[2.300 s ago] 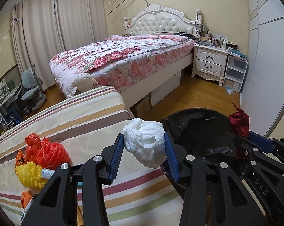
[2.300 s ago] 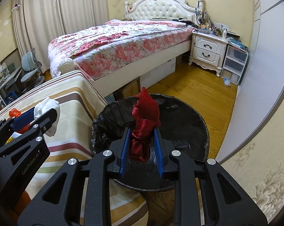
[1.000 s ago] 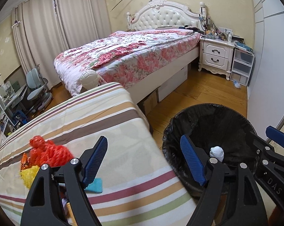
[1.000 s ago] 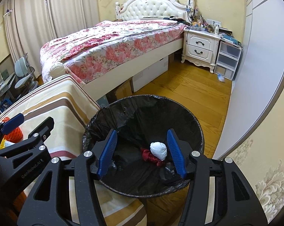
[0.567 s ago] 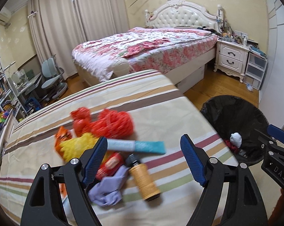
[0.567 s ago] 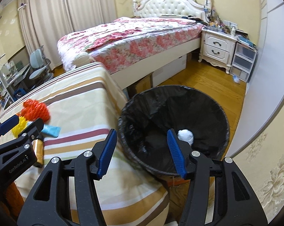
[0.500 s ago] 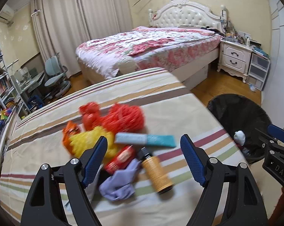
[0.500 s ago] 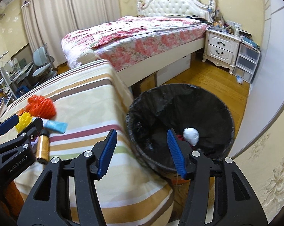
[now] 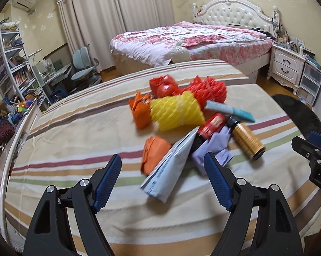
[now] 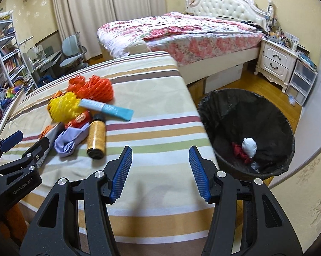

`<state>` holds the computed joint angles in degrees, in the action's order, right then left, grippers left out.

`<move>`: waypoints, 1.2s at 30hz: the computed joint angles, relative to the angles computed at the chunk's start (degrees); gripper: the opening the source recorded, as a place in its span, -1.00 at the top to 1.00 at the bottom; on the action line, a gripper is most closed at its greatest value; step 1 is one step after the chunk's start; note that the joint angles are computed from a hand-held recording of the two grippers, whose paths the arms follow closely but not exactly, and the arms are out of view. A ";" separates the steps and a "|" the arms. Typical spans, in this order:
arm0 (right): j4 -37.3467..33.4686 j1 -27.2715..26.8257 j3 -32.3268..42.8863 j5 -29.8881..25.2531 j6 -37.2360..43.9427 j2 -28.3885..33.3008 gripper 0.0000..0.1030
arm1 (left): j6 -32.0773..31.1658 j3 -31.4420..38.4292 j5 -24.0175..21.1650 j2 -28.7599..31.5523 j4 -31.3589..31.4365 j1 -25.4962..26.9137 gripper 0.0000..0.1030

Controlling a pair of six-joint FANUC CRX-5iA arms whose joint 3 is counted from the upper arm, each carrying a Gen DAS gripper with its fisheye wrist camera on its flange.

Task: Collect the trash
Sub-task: 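Move both tools back from the bin to the pile on the bed, then close the left tool on the white tube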

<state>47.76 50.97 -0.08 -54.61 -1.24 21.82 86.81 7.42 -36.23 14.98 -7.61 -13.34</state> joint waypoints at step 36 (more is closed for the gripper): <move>-1.89 0.80 3.24 0.82 3.39 2.58 -0.05 | -20.75 -13.11 5.81 -5.93 21.07 6.22 0.74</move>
<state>45.87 51.77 3.16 -53.79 2.16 24.40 66.06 -5.68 -30.41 9.05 13.46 -7.12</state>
